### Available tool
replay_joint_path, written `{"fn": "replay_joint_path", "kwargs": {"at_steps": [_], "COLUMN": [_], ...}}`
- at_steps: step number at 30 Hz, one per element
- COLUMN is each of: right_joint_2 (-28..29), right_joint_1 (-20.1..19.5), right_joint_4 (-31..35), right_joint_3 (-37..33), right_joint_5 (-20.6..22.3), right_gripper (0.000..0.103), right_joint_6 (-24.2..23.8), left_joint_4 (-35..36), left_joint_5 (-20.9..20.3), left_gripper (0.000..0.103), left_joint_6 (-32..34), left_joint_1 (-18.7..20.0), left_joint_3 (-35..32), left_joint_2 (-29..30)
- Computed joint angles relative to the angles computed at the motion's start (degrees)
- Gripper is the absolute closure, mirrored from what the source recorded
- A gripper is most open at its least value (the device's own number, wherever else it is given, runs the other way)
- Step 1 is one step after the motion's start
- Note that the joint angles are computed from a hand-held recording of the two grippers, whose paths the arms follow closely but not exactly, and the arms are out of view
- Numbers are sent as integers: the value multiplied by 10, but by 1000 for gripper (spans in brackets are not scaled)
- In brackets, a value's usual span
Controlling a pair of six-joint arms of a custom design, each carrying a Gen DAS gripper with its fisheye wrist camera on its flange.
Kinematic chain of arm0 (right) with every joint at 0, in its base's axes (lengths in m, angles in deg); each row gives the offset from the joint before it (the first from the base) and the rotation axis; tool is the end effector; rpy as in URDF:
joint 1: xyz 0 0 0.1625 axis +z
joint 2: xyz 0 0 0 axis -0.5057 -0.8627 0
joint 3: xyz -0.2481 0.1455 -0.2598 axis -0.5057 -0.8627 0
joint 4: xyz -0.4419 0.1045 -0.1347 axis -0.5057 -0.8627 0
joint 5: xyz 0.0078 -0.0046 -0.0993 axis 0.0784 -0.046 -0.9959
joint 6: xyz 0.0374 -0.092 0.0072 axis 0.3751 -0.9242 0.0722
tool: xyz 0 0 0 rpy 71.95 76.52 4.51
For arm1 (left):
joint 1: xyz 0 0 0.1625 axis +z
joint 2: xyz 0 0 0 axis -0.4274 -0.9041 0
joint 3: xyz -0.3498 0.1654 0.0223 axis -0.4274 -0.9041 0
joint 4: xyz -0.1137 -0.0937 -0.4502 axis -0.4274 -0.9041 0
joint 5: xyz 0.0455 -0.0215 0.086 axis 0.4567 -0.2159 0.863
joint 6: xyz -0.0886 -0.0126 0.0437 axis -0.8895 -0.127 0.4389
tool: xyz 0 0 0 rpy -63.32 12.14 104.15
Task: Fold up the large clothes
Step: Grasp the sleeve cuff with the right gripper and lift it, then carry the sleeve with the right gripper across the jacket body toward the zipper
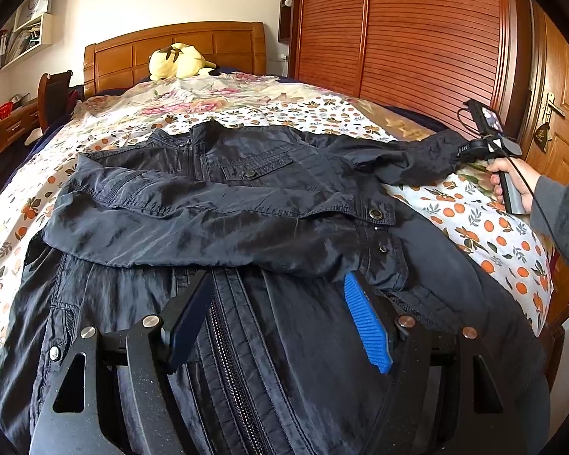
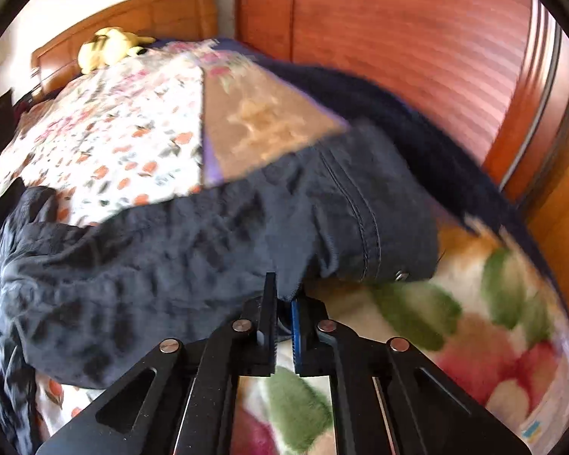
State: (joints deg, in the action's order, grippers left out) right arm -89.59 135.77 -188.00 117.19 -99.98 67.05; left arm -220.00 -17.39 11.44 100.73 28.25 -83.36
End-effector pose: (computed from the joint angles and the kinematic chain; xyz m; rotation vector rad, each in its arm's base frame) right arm 0.2205 -0.6317 0.1990 -0.2313 -1.9143 1.1690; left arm 0.0072 -0.5860 0.3219 1.1763 2.4243 -0.7712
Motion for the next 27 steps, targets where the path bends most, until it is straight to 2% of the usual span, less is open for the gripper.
{"fn": "replay_joint_path", "kwargs": {"at_steps": [5, 12, 19, 27], "right_joint_2": [20, 54, 93, 122], "right_joint_1": [40, 112, 170, 198], "right_joint_4": [-65, -91, -74, -37], "right_joint_3": [-22, -58, -95, -117], "right_joint_5": [0, 3, 22, 66], "right_gripper": [99, 100, 100, 100], "right_joint_6": [-85, -169, -210, -225], "left_joint_4": [2, 6, 13, 24], "left_joint_5": [-9, -20, -33, -42], "left_gripper": [30, 30, 30, 30], "left_joint_6": [-1, -2, 0, 4], "left_joint_1": [1, 3, 9, 22], "left_joint_3": [1, 4, 1, -13], "left_joint_2": [-7, -20, -35, -47]}}
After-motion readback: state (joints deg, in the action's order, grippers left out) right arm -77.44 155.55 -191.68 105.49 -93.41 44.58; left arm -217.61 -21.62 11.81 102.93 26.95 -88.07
